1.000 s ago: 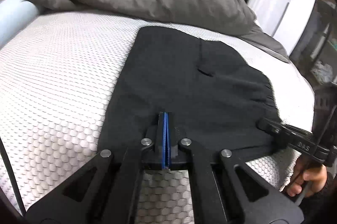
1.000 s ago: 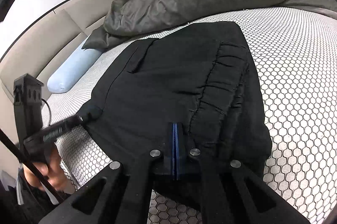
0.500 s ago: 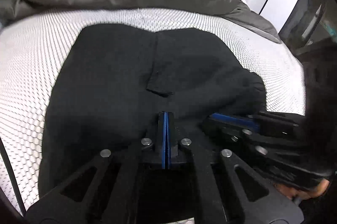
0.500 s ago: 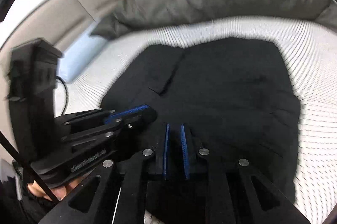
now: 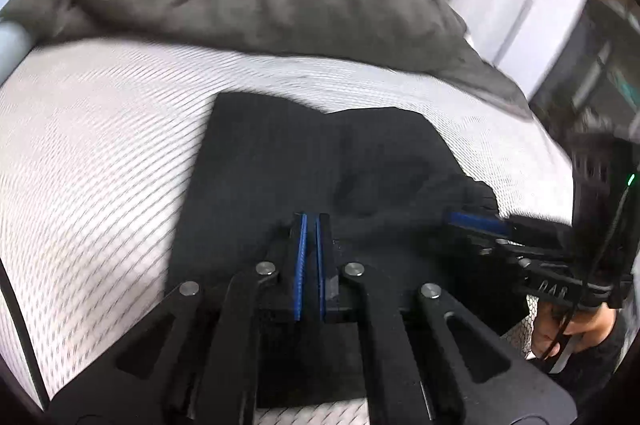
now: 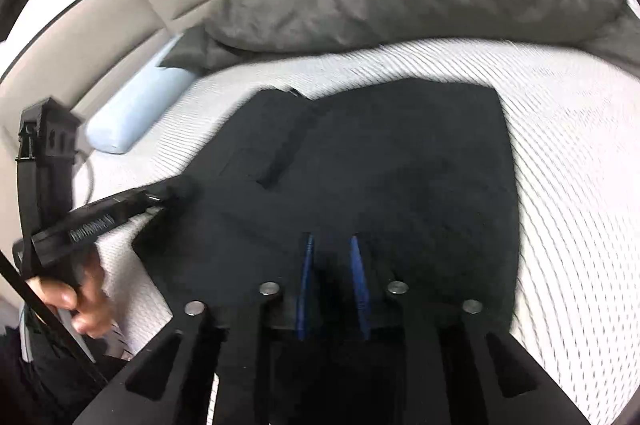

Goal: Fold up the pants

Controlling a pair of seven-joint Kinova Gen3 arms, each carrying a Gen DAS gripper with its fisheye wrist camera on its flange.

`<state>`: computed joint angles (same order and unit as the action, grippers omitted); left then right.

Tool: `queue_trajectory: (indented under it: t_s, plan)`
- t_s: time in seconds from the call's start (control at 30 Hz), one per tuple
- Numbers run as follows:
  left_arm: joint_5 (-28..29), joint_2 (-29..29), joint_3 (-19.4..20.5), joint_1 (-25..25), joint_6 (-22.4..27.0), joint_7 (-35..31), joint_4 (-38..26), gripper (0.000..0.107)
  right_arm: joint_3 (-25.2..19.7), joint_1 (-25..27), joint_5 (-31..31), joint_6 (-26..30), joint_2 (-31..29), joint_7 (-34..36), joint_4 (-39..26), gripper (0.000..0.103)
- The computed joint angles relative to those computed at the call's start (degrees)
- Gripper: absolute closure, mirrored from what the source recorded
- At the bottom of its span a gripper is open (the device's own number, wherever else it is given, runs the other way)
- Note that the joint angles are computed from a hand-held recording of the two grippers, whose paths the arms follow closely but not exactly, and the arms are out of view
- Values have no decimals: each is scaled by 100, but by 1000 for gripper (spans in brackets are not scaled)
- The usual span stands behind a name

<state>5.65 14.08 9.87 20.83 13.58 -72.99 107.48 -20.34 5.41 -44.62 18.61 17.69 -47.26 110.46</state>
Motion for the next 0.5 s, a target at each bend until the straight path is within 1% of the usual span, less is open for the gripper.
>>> queue_trajectory:
  t_s: [0.03, 0.1, 0.13, 0.17, 0.2, 0.23, 0.27, 0.3, 0.33, 0.37, 0.4, 0.47, 0.5]
  plan:
    - [-130, 181, 2, 59, 157, -14, -265, 107, 221, -265, 233, 53, 8, -223, -116, 77]
    - [-128, 639, 225, -130, 604, -272, -796, 107, 633, -794, 699, 359, 205, -647, -579, 77]
    - [12, 799, 425, -363, 785, -446, -976, 107, 775, -962, 915, 592, 372, -880, -840, 77]
    - [245, 907, 621, -629, 874, -613, -1049, 107, 1012, -1192, 1133, 766, 556, -1113, -1066, 77]
    - [478, 966, 841, -894, 869, -729, -1020, 107, 1162, -1317, 1366, 848, 673, -1346, -1195, 77]
    - [711, 977, 1056, -1160, 770, -899, -924, 107, 1210, -1336, 1551, 836, 749, -1546, -1219, 79]
    - [944, 979, 1258, -1425, 669, -1132, -819, 107, 1152, -1250, 1642, 853, 777, -1653, -1225, 80]
    - [1177, 947, 1439, -1690, 622, -1364, -729, 107, 1001, -1057, 1640, 897, 781, -1666, -1227, 80]
    - [1386, 834, 1514, -1860, 497, -1530, -535, 107, 884, -857, 1656, 847, 719, -1601, -1136, 80]
    - [1504, 744, 1495, -1925, 424, -1602, -430, 107, 849, -764, 1727, 705, 645, -1629, -1023, 80]
    - [1549, 661, 1369, -1884, 401, -1582, -362, 107, 753, -580, 1705, 599, 581, -1583, -906, 80]
    - [1406, 477, 872, -1560, 282, -1279, -202, 107, 438, -114, 1442, 641, 631, -1318, -863, 81]
    - [1366, 448, 607, -1370, 349, -1147, -241, 107, 381, -19, 1378, 677, 655, -1246, -877, 81]
